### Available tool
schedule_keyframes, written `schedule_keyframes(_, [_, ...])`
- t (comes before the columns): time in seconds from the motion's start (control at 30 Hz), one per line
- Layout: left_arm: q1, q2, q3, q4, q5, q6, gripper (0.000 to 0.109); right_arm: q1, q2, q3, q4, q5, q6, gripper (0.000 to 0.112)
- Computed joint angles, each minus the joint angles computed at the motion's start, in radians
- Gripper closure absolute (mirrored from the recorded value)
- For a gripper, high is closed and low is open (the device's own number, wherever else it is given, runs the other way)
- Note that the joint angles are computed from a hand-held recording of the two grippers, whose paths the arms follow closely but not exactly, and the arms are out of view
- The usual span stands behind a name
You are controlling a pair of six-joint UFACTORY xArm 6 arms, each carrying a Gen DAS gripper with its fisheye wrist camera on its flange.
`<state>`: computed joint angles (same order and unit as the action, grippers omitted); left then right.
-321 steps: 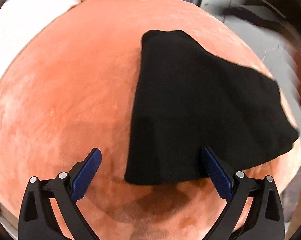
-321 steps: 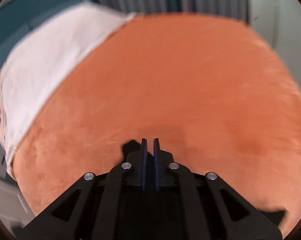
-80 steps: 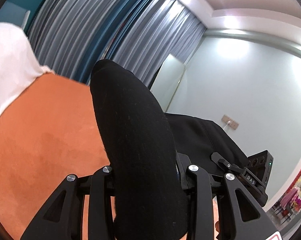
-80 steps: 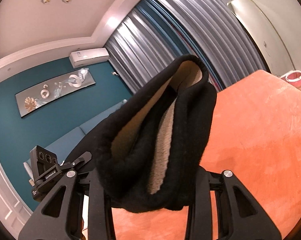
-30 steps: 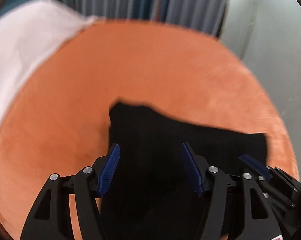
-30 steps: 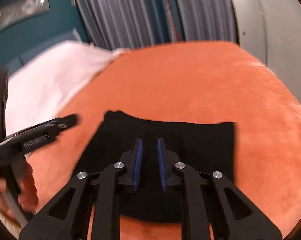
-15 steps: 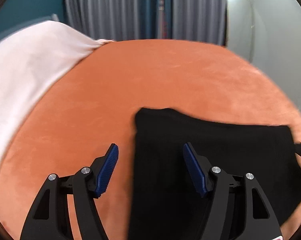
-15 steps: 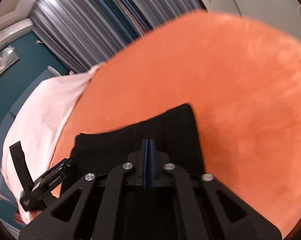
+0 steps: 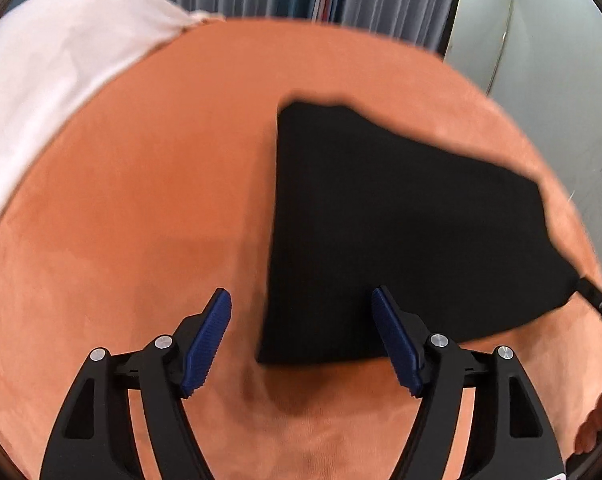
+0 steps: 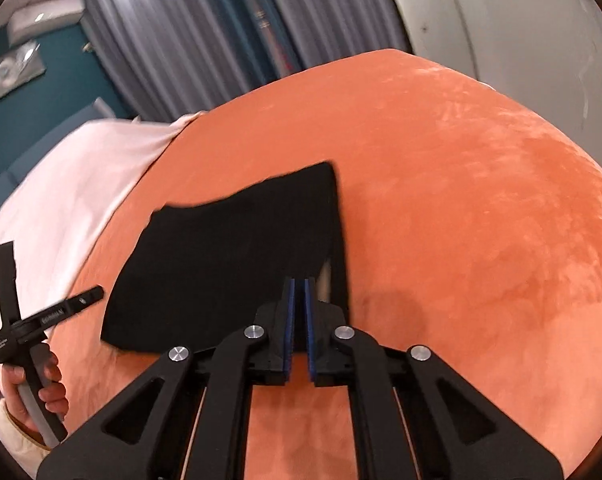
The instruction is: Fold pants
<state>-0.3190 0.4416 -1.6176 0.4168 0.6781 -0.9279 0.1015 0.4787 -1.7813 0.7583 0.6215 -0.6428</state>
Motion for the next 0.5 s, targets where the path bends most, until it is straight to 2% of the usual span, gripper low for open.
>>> schedule_keyframes(0.07, [0.012, 0.018, 0.022, -0.013, -0.044, -0.032, 0.027, -0.004, 0.058, -0.073, -0.110, 0.054, 0.044, 0.109])
schedule_keyframes(0.1, [0.023, 0.014, 0.043, -0.009, -0.068, -0.057, 0.015, -0.006, 0.098, -0.089, -0.146, 0.047, 0.054, 0.112])
schedule_keyframes(0.13, [0.031, 0.015, 0.054, -0.023, -0.091, -0.060, 0.012, -0.012, 0.142, -0.147, -0.141, 0.081, 0.074, 0.112])
schedule_keyframes(0.17, [0.041, 0.009, 0.076, -0.063, -0.127, -0.037, 0.012, -0.032, 0.171, -0.190, -0.094, 0.132, 0.094, 0.112])
schedule_keyframes(0.23, [0.039, -0.028, 0.102, -0.074, -0.122, -0.036, 0.016, -0.055, 0.153, -0.176, -0.001, 0.169, 0.067, 0.112])
schedule_keyframes(0.27, [0.038, -0.054, 0.127, -0.080, -0.130, -0.039, 0.017, -0.056, 0.129, -0.147, 0.015, 0.157, 0.059, 0.112])
schedule_keyframes(0.3, [0.036, -0.095, 0.175, -0.082, -0.164, -0.045, 0.016, -0.052, 0.075, -0.078, 0.016, 0.106, 0.030, 0.111])
schedule_keyframes(0.33, [0.035, -0.118, 0.203, -0.070, -0.181, -0.056, 0.015, -0.046, 0.031, -0.012, 0.003, 0.044, 0.003, 0.107])
schedule_keyframes(0.37, [0.032, -0.138, 0.227, -0.046, -0.173, -0.074, 0.015, -0.041, -0.009, 0.045, -0.027, -0.011, -0.011, 0.092])
schedule_keyframes(0.4, [0.029, -0.134, 0.224, -0.047, -0.153, -0.072, 0.015, -0.032, -0.021, 0.075, -0.074, -0.059, -0.015, 0.069])
schedule_keyframes(0.43, [0.026, -0.109, 0.203, -0.091, -0.145, -0.030, 0.015, -0.027, -0.013, 0.073, -0.113, -0.071, -0.011, 0.061])
schedule_keyframes(0.5, [0.014, -0.054, 0.153, -0.055, -0.094, -0.040, 0.018, -0.016, 0.039, 0.017, -0.191, -0.032, 0.029, 0.060])
